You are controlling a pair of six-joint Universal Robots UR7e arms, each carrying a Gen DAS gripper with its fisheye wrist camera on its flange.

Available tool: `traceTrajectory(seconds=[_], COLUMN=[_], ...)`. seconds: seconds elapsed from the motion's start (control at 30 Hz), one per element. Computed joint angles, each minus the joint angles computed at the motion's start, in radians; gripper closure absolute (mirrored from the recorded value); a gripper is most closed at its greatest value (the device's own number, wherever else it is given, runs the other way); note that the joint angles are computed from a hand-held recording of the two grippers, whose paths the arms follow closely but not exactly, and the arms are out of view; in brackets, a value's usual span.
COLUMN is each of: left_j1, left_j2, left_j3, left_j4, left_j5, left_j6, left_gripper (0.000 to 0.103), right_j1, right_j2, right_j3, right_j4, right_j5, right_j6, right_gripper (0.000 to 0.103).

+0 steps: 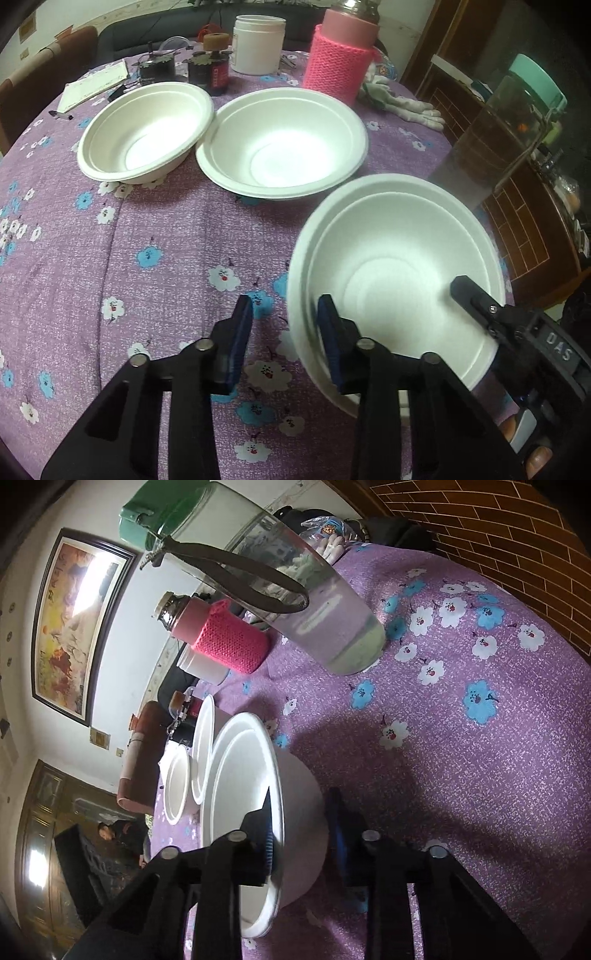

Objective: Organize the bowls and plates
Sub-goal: 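Close both tools on the large white bowl rim and lift it, then carry the white bowl with both tools and lower it onto the stack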

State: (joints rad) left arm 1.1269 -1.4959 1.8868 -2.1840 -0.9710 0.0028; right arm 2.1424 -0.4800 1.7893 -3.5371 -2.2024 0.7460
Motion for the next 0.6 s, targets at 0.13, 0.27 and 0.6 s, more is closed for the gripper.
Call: traceTrajectory(seconds=[0.13,0.27,0.6], left_j1=[-0.004,-0.013,-0.013], left_j2=[-0.008,-0.017,-0.072], left_j3=[0.007,0.027,0.036], left_j4=[-0.004,-0.029,-0.006], left_j5=[-0.021,-0.012,0.015], left_j6=[0.017,0.052,0.09], left_gripper=[0.086,0.091,0.091], right_j1=[0.001,0.0,0.026], right_j2=[0.006,0.012,0.035], right_j3=[-0.01,-0.022,-0.05], right_j4=[0.011,0.018,0.045], right_j5=[-0.021,-0.025,-0.05], right_j6=[-0.011,-0.022,-0.017], right_gripper=[0.083,0.084,0.086])
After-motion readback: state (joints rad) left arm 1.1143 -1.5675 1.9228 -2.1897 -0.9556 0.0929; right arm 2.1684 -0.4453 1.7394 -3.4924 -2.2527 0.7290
